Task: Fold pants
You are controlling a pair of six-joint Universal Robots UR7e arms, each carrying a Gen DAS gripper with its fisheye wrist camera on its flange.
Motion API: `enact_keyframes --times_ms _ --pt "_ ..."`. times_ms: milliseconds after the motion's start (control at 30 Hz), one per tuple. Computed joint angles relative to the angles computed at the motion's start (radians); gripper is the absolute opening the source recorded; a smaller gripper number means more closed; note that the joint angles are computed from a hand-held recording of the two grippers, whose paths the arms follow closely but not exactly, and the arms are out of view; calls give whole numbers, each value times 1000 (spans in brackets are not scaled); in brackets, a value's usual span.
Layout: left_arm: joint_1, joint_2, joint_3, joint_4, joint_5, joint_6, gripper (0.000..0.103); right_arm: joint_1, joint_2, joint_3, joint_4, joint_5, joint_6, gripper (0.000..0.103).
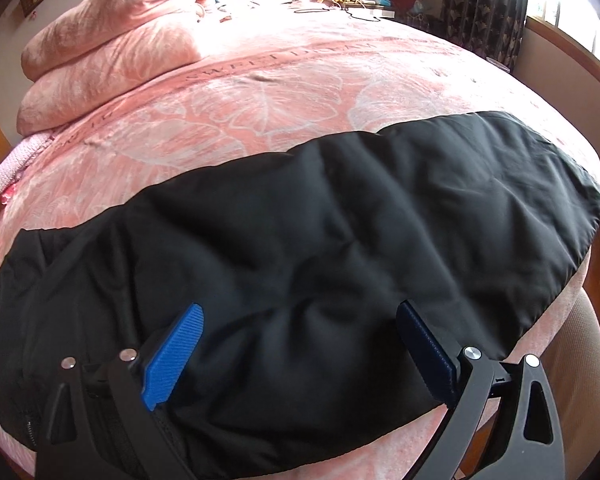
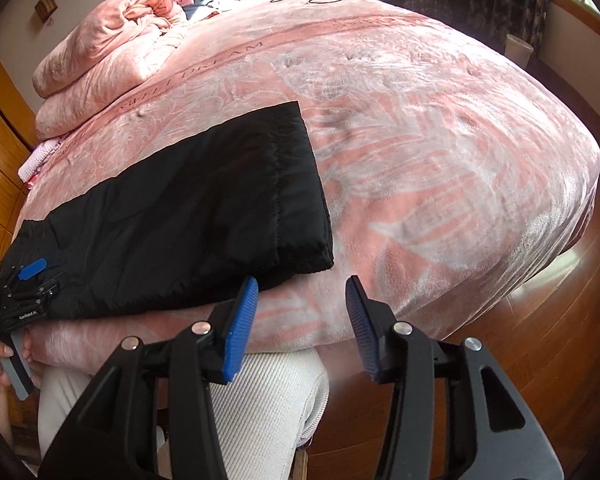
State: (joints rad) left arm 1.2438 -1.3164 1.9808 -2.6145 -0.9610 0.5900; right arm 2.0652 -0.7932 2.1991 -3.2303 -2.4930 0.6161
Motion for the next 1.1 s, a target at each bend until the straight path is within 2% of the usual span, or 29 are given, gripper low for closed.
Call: enact_keyframes --times_ms 100,167,300,433,600,700,733,767,800,833,867,933,1000,1033,1067,1100 --pt "10 1 -13 9 6 -4 98 -6 0 18 -106 79 -28 51" --pt "13 4 -18 10 6 -8 98 -17 7 20 -165 128 -35 61" --pt "11 8 -15 2 6 -6 98 -51 11 17 -190 211 -1 62" --pt "9 15 -12 -11 8 8 98 -61 14 2 -118 193 52 62" --pt "12 20 -25 9 -5 -15 98 -68 23 -8 -143 201 37 63" --pt "21 18 -54 70 -54 -86 98 -79 26 -14 -156 211 33 63" --pt "23 19 -61 84 -67 -110 98 -80 28 -15 -160 209 33 61" --pt "23 23 -64 88 -68 -124 98 -79 29 -18 -162 201 32 54" --pt "20 30 -65 87 -49 -133 97 -78 31 -22 -159 191 30 50" --pt "18 37 -66 88 -34 -138 96 -79 33 -24 -166 187 27 38" --pt "18 42 -67 90 -30 -139 96 -86 31 -21 -175 198 27 30" --pt "22 50 -67 90 -27 -136 96 -102 30 -12 -207 233 30 22" --pt "25 54 -75 103 -29 -139 96 -91 34 -26 -191 213 10 19" --pt "20 48 -77 115 -19 -156 94 -78 36 -38 -170 189 -6 17" --pt "14 37 -75 115 -15 -170 86 -70 38 -46 -152 171 -12 17" --pt "13 21 -72 108 -42 -163 87 -68 38 -48 -145 167 -10 17"
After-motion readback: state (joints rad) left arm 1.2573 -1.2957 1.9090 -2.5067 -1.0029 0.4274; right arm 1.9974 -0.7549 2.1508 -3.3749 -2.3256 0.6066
